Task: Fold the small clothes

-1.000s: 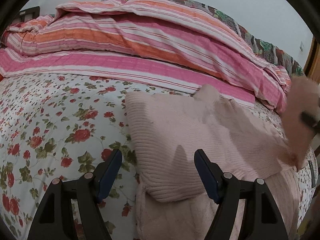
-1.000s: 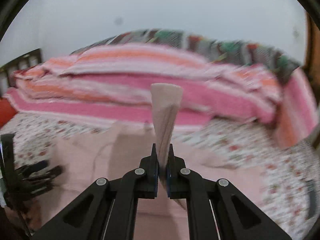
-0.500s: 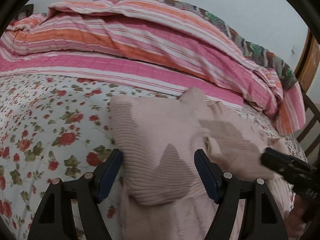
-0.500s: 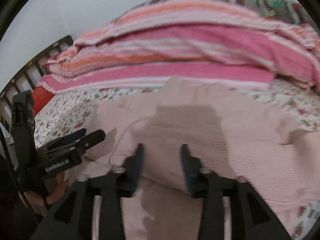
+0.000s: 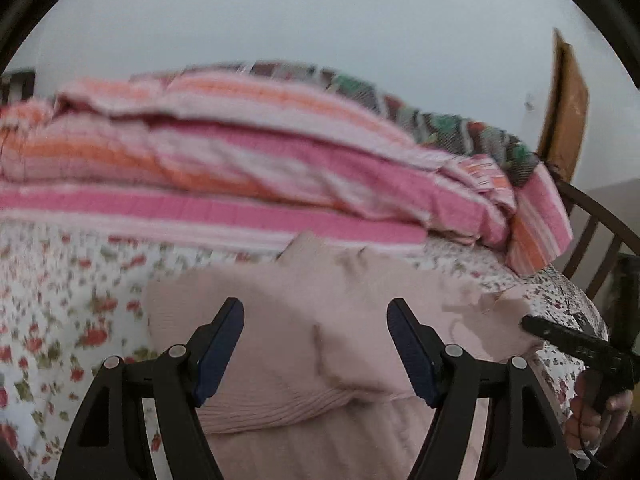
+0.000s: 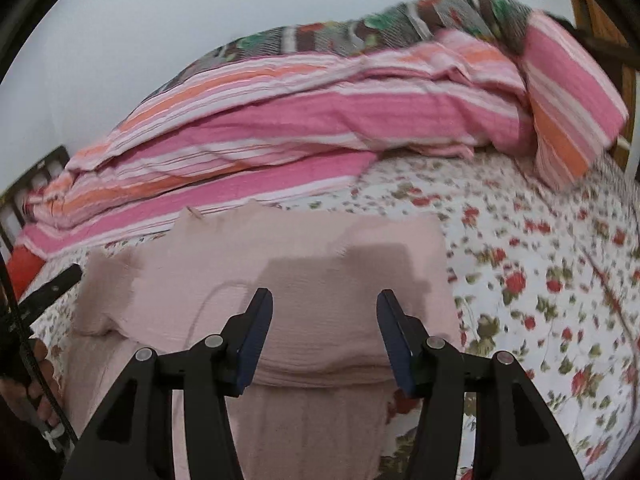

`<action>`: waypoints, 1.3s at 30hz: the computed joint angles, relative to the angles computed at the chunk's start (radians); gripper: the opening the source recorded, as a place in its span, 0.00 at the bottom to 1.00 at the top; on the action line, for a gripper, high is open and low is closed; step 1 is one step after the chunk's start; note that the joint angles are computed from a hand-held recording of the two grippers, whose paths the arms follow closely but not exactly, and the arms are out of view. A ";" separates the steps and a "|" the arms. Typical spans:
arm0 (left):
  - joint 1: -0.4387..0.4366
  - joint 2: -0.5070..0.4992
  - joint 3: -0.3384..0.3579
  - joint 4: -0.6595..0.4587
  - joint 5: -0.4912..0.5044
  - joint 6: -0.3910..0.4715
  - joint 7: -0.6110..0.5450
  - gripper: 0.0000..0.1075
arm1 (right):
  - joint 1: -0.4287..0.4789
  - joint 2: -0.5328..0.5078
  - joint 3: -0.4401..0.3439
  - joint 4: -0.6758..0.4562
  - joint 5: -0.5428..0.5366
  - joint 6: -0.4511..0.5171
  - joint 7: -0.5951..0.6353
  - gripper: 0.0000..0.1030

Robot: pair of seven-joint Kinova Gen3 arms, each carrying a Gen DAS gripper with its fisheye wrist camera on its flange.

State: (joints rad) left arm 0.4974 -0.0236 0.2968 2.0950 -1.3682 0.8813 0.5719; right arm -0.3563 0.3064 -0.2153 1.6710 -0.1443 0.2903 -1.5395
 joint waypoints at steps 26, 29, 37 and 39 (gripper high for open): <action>-0.017 0.041 -0.083 -0.013 0.039 -0.210 0.002 0.05 | 0.122 -0.025 -0.081 0.077 -0.074 -0.078 0.071 0.52; -0.005 0.030 -0.048 0.009 -0.037 -0.107 0.101 0.03 | 0.230 -0.021 -0.190 0.085 -0.175 -0.102 0.169 0.54; -0.071 -0.005 -0.051 0.019 0.036 -0.171 0.043 0.03 | 0.095 -0.018 -0.034 0.065 -0.107 -0.087 0.046 0.54; -0.063 -0.002 -0.030 0.020 0.026 -0.107 0.067 0.03 | 0.046 -0.019 0.019 0.064 -0.068 -0.086 0.002 0.54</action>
State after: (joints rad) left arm 0.4345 -0.0260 0.2671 2.1149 -1.3418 0.7742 0.6388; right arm -0.3105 0.2878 -0.1960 1.7352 -0.2121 0.2046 -1.5375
